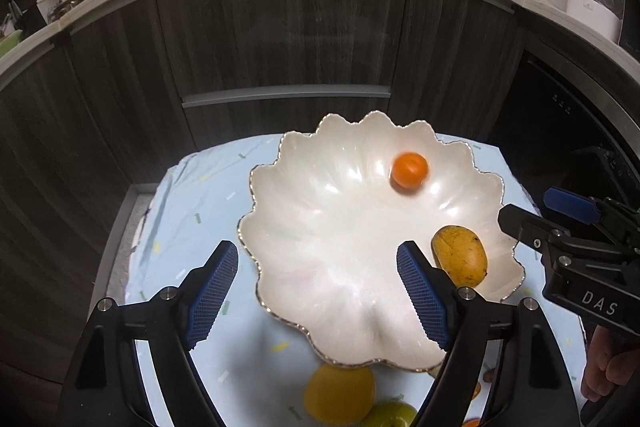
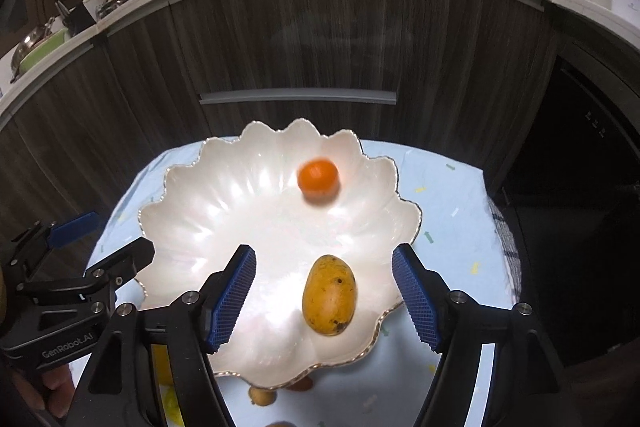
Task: Organize fruits
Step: 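Open the left tool dropping the mandarin while the right tool releases the mango, then withdraw both tools from the bowl back toward the remaining fruits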
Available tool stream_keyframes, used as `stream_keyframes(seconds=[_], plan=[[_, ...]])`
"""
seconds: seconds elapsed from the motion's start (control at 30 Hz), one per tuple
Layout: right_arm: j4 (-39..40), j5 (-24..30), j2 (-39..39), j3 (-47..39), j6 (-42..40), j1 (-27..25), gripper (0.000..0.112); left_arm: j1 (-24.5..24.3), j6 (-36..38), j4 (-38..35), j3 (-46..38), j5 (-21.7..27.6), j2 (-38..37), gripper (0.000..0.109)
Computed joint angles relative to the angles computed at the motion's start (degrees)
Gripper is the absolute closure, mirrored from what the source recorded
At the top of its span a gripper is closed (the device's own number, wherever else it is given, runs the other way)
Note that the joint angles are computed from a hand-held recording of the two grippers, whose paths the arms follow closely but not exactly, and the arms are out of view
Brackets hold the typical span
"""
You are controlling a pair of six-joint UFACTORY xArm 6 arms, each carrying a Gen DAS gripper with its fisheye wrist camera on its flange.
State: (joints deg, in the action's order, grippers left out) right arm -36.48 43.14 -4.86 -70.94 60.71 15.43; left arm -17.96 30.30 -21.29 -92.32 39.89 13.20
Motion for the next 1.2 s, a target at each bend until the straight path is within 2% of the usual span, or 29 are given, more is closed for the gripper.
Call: stream_keyframes(seconds=[0.53,1.2], plan=[[-3.47,4.7,-6.59,2.17,4.09,4.58,0.041,1.18,2.53,-3.4,6.32,0.6,-8.59,0.027],[-5.29,6.77,-12.42,8.45,9.03,8.89,0.041,2.23,5.92,-5.62,18.15,-0.92,-18.12,0.027]])
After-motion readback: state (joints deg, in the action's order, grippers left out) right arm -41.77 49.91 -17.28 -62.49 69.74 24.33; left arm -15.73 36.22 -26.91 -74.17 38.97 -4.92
